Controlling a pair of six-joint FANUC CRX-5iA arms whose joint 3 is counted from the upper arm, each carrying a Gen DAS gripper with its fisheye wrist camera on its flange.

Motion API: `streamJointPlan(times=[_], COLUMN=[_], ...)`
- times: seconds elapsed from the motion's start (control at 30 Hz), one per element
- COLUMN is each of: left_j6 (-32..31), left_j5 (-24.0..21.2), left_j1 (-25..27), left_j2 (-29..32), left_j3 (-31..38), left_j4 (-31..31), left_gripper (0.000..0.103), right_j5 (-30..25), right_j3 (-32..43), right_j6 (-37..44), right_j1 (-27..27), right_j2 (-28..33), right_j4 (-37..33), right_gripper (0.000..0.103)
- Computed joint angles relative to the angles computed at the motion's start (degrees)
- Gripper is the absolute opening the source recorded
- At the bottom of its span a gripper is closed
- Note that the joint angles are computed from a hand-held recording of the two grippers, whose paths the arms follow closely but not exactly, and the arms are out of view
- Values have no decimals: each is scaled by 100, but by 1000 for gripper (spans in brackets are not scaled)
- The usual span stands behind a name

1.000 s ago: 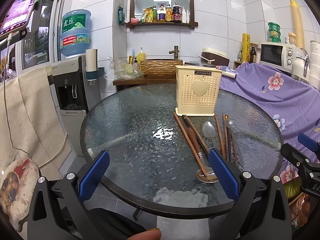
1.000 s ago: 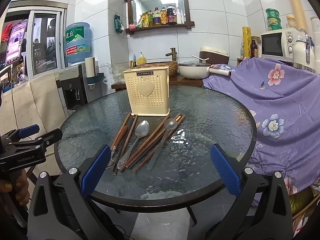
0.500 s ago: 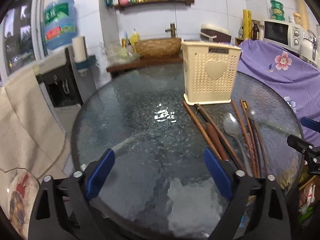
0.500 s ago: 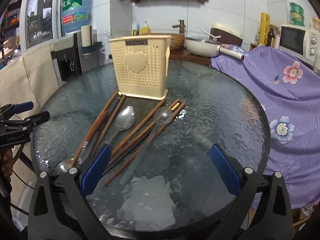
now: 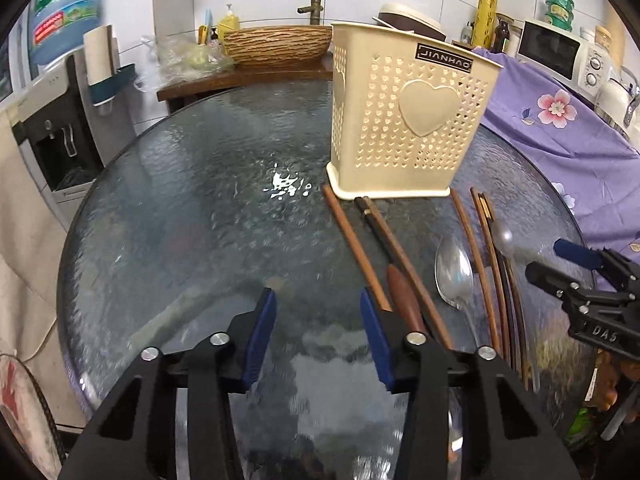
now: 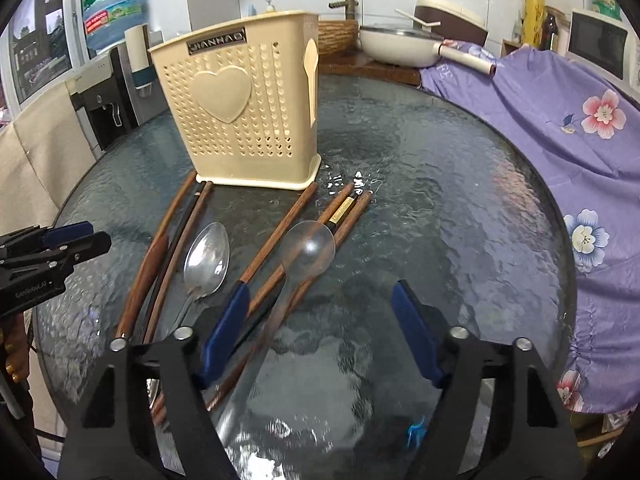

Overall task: Organize utensils
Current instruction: 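Grasp the clear plastic spoon with the right tool while the left tool grasps a wooden chopstick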

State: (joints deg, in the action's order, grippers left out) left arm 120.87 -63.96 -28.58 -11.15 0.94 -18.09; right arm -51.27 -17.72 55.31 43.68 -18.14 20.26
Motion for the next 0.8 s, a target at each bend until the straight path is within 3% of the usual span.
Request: streamJointPlan(times=[0.23, 0.4, 0.6, 0.8], left_j6=[-462, -824, -847, -780], left_j5=[179, 241, 175, -27], left_j1=[508, 789, 767, 730], left_j2=[261, 503, 780, 1086], left_j3=[63, 147, 370, 651], left_j4=[737, 1307, 1342, 1278], left_gripper=[31, 30, 30, 23], right_j5=[-176, -331, -401, -443], right_j3=[441, 667, 753, 841], right_j6=[200, 314, 348, 433], right_j1=[-89, -108, -147, -219], right_j2=[499, 749, 855, 935], right_j4=[-198, -334, -438, -547], right_gripper=[67, 62, 57, 54])
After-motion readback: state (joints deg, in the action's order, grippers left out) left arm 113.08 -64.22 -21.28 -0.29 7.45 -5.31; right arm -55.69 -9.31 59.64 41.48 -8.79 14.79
